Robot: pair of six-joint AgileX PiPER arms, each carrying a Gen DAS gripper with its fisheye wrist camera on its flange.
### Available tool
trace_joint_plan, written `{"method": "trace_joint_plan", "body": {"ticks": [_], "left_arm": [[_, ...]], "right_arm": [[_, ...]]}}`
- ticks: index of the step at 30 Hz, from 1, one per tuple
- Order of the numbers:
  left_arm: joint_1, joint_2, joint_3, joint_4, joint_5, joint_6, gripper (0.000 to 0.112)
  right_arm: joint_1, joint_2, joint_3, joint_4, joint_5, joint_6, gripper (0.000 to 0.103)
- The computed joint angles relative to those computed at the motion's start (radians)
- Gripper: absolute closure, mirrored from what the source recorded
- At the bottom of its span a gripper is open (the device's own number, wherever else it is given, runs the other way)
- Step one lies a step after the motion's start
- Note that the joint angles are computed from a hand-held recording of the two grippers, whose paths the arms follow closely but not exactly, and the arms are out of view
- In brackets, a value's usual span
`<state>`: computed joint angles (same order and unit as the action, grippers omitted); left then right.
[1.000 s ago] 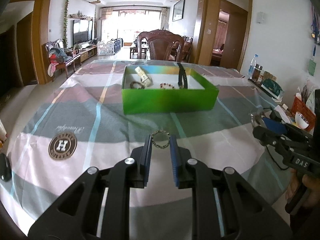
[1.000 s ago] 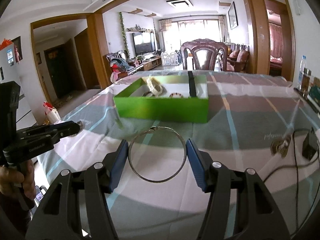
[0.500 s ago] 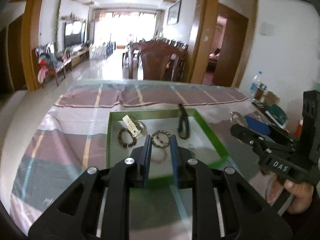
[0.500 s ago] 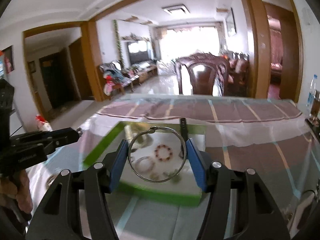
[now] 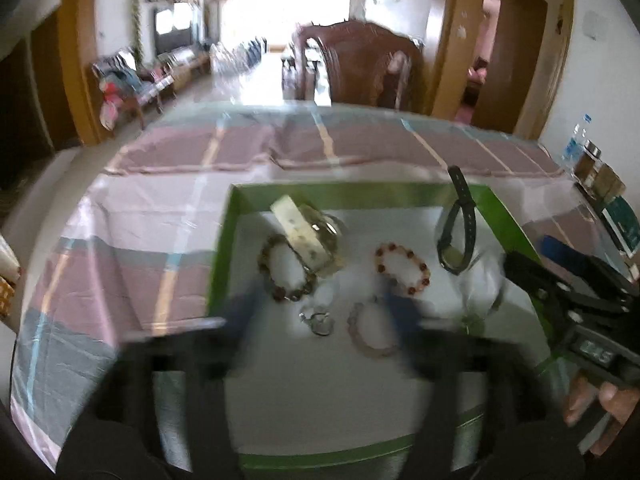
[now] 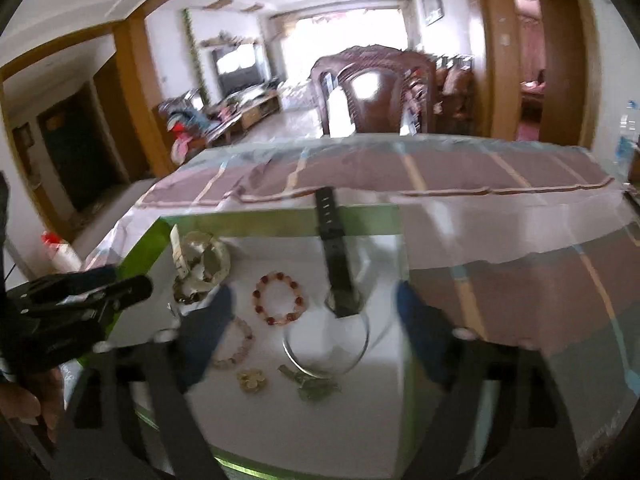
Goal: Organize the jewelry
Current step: 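Open both tools over the green box to drop the ring and bangle, then withdraw both open tools from the green box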
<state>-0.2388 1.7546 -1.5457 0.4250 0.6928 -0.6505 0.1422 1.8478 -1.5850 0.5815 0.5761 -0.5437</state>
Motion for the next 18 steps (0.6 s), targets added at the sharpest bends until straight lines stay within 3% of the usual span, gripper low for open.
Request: {"method": "trace_joint_plan", "body": {"ticks": [2, 4, 7, 10, 13, 18], "left_arm": [[-0.036, -0.077, 0.101, 0.148, -0.036, -0.14, 0.019], [-0.074, -0.164, 0.187, 0.203, -0.04, -0.217, 0.016], [-0.148, -0.301, 0.32, 0.295, -0.037, -0.35, 0.014], [-0.287, -0.43, 0.429, 0.385, 0.062, -0.454, 0.014], [-0.462, -0.543, 0.515, 0.448, 0.202, -0.575, 0.014], [-0.83, -0.667, 0.59, 0.491, 0.481, -0.802, 0.013]], "right_arm": [[-0.026, -0.089, 0.113, 0.11, -0.066, -0.099, 0.007], [-0.055, -0.188, 0.226, 0.217, -0.102, -0.195, 0.005], [-0.12, -0.371, 0.409, 0.407, -0.066, -0.408, 0.004], [-0.178, -0.55, 0.547, 0.407, 0.017, -0.471, 0.004], [-0.22, -0.713, 0.645, 0.296, 0.098, -0.391, 0.004], [-0.318, -0.948, 0.778, 0.217, 0.234, -0.307, 0.003]]}}
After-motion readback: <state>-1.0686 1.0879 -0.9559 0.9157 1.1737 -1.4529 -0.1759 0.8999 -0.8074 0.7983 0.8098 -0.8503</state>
